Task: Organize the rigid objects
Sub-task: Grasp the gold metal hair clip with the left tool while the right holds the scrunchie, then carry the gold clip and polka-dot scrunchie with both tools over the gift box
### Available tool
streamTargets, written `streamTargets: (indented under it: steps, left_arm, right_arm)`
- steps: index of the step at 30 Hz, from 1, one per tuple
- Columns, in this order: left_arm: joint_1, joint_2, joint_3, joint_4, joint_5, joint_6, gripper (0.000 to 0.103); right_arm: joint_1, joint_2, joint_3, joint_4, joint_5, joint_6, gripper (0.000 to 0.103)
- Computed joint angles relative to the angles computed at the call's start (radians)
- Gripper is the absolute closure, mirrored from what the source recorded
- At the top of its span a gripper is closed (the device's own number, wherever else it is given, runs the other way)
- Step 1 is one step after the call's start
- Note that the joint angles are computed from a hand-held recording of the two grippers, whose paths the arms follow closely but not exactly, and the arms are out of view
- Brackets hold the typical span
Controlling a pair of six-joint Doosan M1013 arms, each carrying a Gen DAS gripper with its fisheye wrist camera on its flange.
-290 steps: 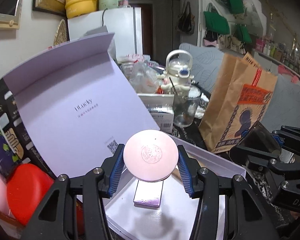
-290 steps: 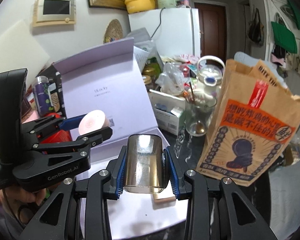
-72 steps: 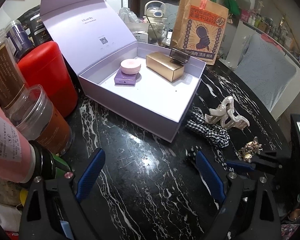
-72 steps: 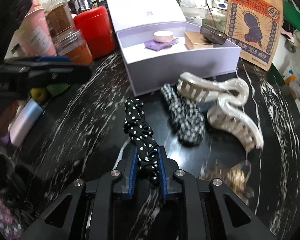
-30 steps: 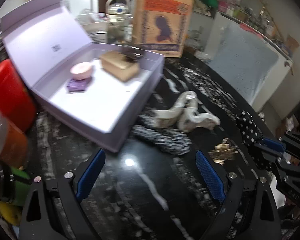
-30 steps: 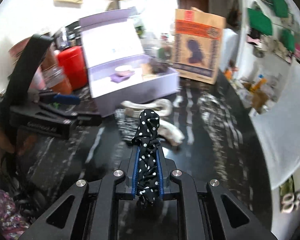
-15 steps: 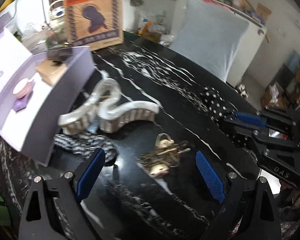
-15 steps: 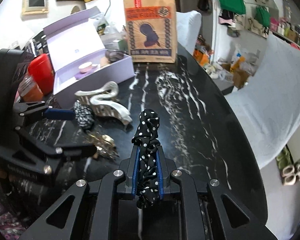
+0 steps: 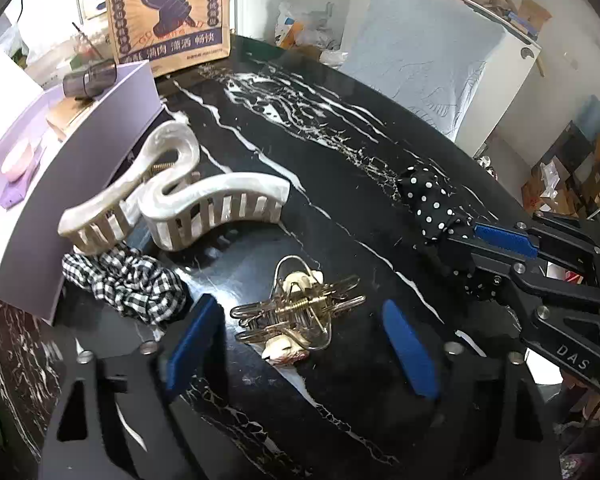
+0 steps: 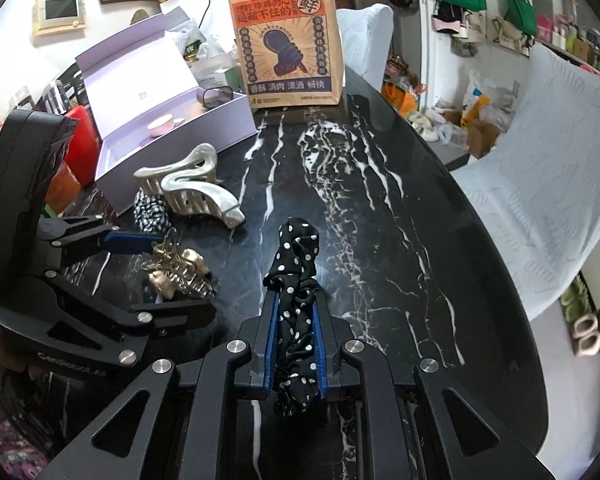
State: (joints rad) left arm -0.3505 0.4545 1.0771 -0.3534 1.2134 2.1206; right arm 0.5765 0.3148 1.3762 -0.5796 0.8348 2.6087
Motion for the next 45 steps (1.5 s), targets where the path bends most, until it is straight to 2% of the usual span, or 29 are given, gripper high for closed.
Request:
streamTargets:
  steps: [2, 4, 5, 8, 11, 16, 31, 45]
  left_arm:
    - [0.002, -0.005, 0.006, -0.01, -0.016, -0.003, 0.035]
    - [0.003, -0.006, 0.007, -0.017, -0.016, 0.006, 0.038]
    - [0.003, -0.008, 0.011, -0.02, -0.024, 0.008, 0.047]
    - [0.006, -0.017, 0.023, -0.045, -0.027, 0.052, 0.048]
    - [0.004, -0.037, 0.047, -0.047, -0.068, 0.089, 0.048]
    - [0.012, -0.042, 0.045, -0.058, -0.078, 0.091, 0.048]
    - [0.075, -0.078, 0.086, -0.043, -0.138, 0.016, 0.048]
    - [0.135, -0.121, 0.145, -0.011, -0.2, -0.073, 0.048]
  right_arm:
    - [-0.001, 0.001, -0.001, 0.004, 0.0, -0.003, 0.087]
    - [0.0, 0.001, -0.001, 0.001, 0.003, -0.003, 0.087]
    - [0.001, 0.001, -0.001, 0.001, 0.003, -0.002, 0.087]
    - [0.001, 0.001, -0.001, -0.001, 0.002, 0.003, 0.087]
    - [0.004, 0.001, -0.002, -0.004, 0.004, 0.008, 0.087]
    - [0.007, 0.008, -0.013, -0.002, 0.004, -0.005, 0.087]
    - [0.033, 0.056, -0.09, 0.047, -0.045, -0.129, 0.087]
    - [0.063, 0.123, -0.2, 0.161, -0.072, -0.34, 0.087]
